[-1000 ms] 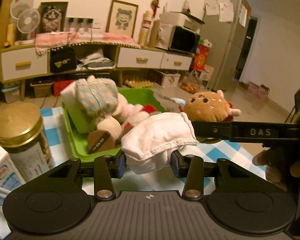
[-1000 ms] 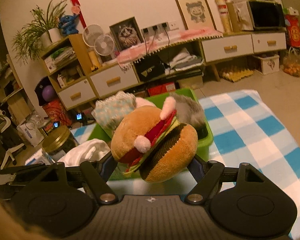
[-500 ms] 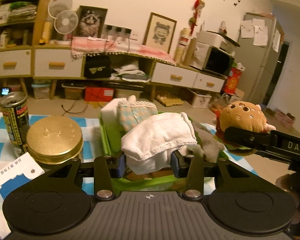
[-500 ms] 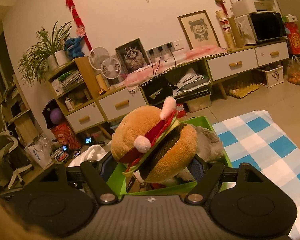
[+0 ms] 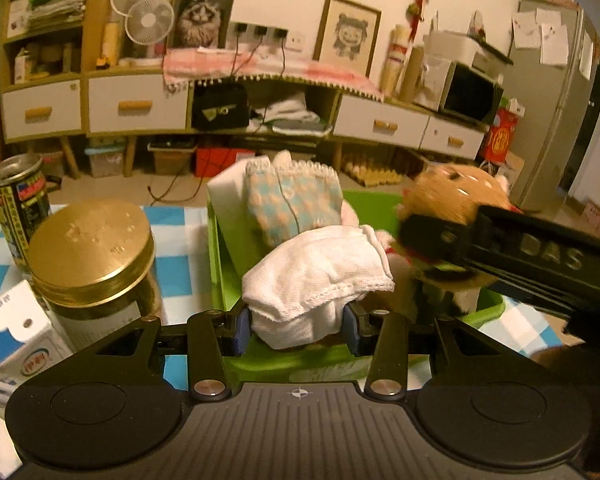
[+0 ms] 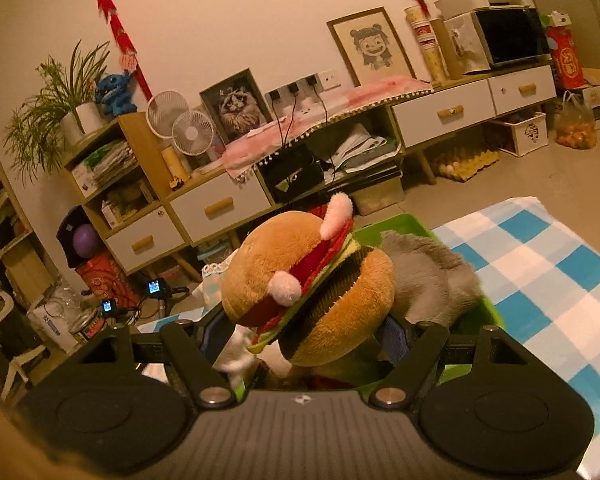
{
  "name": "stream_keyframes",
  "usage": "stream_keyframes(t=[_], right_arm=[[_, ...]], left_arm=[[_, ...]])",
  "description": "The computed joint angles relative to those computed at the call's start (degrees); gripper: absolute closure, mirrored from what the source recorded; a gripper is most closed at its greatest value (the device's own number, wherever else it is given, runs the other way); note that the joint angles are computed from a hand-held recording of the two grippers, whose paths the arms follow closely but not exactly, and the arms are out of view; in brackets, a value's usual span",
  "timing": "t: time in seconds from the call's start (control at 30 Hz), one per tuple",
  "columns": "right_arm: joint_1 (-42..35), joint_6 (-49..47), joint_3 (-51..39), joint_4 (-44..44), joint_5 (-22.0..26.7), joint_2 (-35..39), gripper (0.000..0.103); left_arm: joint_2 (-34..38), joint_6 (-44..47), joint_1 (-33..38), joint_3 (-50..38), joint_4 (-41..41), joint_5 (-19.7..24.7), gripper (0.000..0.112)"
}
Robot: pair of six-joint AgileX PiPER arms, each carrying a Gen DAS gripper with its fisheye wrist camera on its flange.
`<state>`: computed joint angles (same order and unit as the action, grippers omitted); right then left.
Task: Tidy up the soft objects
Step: 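Carry the pouch and hamburger into the green tray and release both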
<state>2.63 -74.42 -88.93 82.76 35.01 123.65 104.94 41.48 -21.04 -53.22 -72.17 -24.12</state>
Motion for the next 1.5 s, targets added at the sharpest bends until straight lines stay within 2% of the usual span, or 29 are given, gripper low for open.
stream_keyframes(t=[0.3, 0.4, 0.6, 0.73, 0.83, 1.33, 1.5], right_arm=[[3.34, 3.40, -2.72, -0.30, -3.42, 3.37, 0.053], [3.99, 3.92, -2.96, -0.03, -4.15, 3.78, 0.052], [4.61, 3.30, -2.88, -0.53, -5.42, 4.02, 0.052], [4.26, 5.89, -3.69, -3.24, -4.57, 3.99, 0.052], [3.98, 6.30, -3.67, -3.71, -4.17, 3.74, 0.047], [0.40, 2.18, -1.13, -0.69, -2.77, -0.28, 0.044], [-1.38, 1.20, 0.38, -2.69, -3.23, -2.36, 0.044]], left_arm=[[0.17, 5.72, 0.86, -0.29, -2.25, 2.62, 0.063], [0.23, 4.91, 1.25, -0.15, -1.20, 3.10, 0.062], [-0.02, 0.86, 1.59, 0.56, 3.73, 3.49, 0.051], [0.04, -0.61, 1.00, 0.64, 5.37, 2.87, 0.040], [-0.01, -1.02, 0.30, 0.83, 5.85, 1.82, 0.031], [-2.96, -5.49, -0.25, 3.57, 9.27, 0.62, 0.017], [-4.75, -5.36, -0.84, 5.28, 8.65, 0.14, 0.015]])
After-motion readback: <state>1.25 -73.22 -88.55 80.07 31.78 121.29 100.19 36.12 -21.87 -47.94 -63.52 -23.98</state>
